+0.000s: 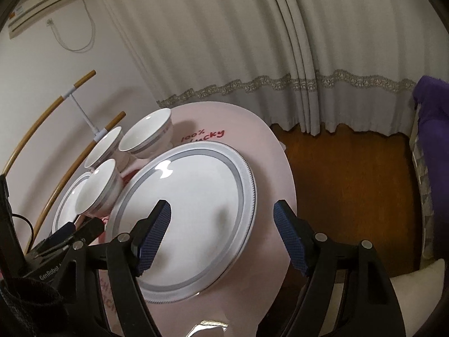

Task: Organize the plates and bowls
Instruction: 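Move both grippers to the rim of another grey-rimmed plate, then close both grippers on the rim of the grey-rimmed plate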

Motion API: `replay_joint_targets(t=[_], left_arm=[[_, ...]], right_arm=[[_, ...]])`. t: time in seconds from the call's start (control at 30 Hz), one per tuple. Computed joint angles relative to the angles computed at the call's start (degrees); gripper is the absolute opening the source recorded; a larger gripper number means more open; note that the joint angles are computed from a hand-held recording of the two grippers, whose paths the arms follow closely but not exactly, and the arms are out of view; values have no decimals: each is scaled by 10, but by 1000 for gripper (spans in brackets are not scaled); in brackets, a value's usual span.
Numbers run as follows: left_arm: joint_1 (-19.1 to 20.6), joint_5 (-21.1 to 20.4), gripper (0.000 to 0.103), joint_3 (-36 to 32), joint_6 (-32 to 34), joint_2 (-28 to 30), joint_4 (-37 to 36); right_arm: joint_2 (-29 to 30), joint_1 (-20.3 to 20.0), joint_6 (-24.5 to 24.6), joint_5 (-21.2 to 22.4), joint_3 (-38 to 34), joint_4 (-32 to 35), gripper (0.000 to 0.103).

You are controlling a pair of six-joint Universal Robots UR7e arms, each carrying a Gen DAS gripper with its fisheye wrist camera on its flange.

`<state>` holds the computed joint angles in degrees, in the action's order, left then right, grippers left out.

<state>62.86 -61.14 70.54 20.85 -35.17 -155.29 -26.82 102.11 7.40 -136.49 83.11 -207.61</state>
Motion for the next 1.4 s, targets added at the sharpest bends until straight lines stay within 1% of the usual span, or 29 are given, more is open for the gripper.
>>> replay_joint_targets(t=[0.1,0.13,0.17,0.2,0.23,0.3,0.33,0.37,0.43,0.5,0.53,0.57,0.6,0.67,0.73,0.8,0.93,1.0,1.13,1.37,1.4], left_arm=[[5,-4,98,-21,-5,14,22],[6,-7,93,-27,-9,16,33],[8,-13,88,-35,-14,19,48],[9,-14,86,-43,-16,24,60],[10,-14,84,-46,-17,25,67],[13,-20,77,-62,-22,34,87],[14,-20,72,-69,-25,37,94],[14,-18,66,-75,-27,40,102],[16,-18,55,-92,-29,50,122],[17,-27,51,-95,-29,51,128],[17,-29,46,-98,-25,52,129],[16,-31,40,-98,-21,53,128],[16,-35,37,-98,-16,54,128],[15,-39,30,-92,-10,52,126],[17,-50,25,-97,-10,53,134],[18,-52,25,-99,-9,54,134],[24,-69,25,-111,-19,56,155],[26,-75,25,-119,-26,58,164],[24,-73,27,-119,-25,59,168],[24,-76,27,-128,-32,61,184],[25,-78,29,-131,-34,62,189]], right_arm=[[-2,-8,2,16,4,0,77],[-2,-12,5,22,3,2,75],[-2,-13,7,22,3,3,70],[-4,-16,6,28,5,4,64],[-4,-17,6,31,5,6,61],[-4,-18,6,32,6,7,51],[-6,-20,10,39,8,8,48],[-8,-23,16,49,14,5,42],[-10,-26,24,54,19,1,36],[-13,-29,32,61,26,-5,26],[-15,-32,39,68,32,-7,24],[-17,-33,43,70,35,-7,18],[-18,-35,46,72,38,-7,13],[-21,-39,49,87,46,-18,13],[-21,-39,49,90,47,-21,12],[-19,-39,44,91,45,-23,12],[-24,-46,48,118,58,-39,12],[-23,-45,45,118,57,-40,12],[-22,-45,44,118,57,-42,12],[-20,-44,48,118,54,-42,12],[-21,-45,48,119,55,-42,12]])
